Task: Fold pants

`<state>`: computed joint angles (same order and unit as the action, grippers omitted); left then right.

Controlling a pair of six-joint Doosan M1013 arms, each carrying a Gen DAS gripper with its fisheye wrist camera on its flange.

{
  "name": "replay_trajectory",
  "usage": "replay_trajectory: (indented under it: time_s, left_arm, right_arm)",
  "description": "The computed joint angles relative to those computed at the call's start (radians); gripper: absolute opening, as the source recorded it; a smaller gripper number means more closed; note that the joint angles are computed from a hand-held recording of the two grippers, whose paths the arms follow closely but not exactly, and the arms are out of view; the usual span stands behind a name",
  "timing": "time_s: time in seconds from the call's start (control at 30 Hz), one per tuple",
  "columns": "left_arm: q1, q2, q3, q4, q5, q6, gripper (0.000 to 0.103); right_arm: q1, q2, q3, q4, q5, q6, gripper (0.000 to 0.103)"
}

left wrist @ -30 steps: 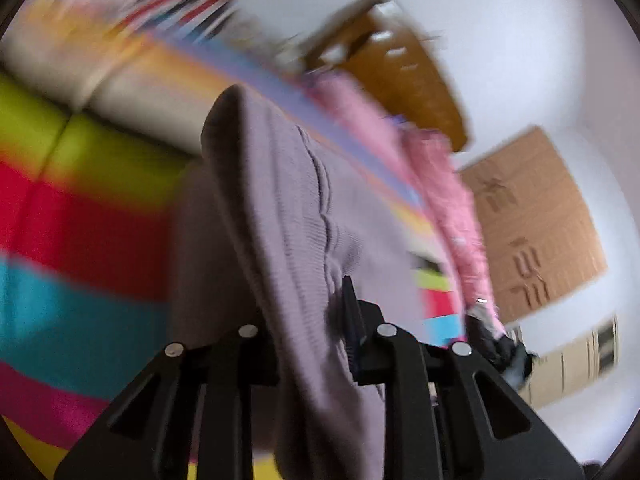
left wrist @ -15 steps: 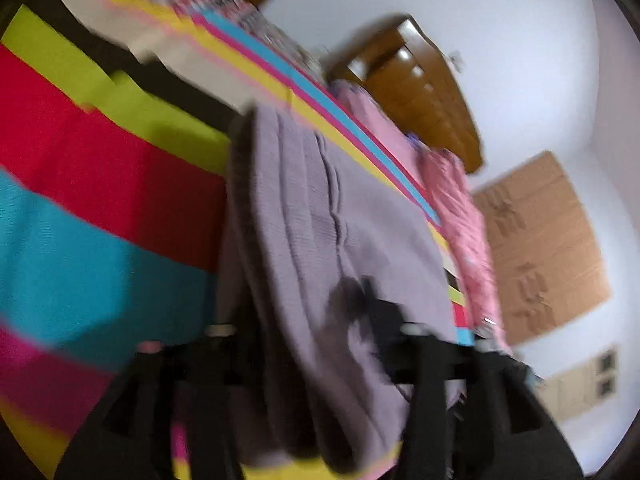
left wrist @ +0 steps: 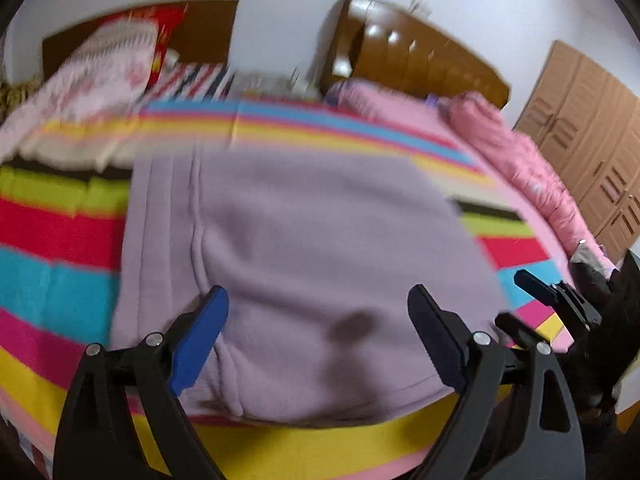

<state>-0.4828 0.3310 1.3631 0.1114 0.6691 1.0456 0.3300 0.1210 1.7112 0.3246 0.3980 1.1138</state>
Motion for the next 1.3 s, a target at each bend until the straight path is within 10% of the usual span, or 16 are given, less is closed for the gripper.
replay_trajectory:
  time_s: [0.63, 0.83, 1.3]
  left_arm:
    - [-0.022, -0.067, 0.082, 0.157, -0.121, -0.103, 0.083]
    - [-0.053, 0.011, -0.014, 0.415, 0.166, -0.284, 0.086]
    - [-0.022, -0.038, 0.103, 0.323, 0.050, -0.349, 0.098]
  right_arm:
    - [-0.006, -0.008, -0.015, 0.050, 0.004, 0.021, 0.076]
    - [0.048, 0.028, -0.051, -0.039, -0.004, 0.048, 0.076]
    - [0.065, 0.029, -0.032, -0.098, 0.006, 0.091, 0.077]
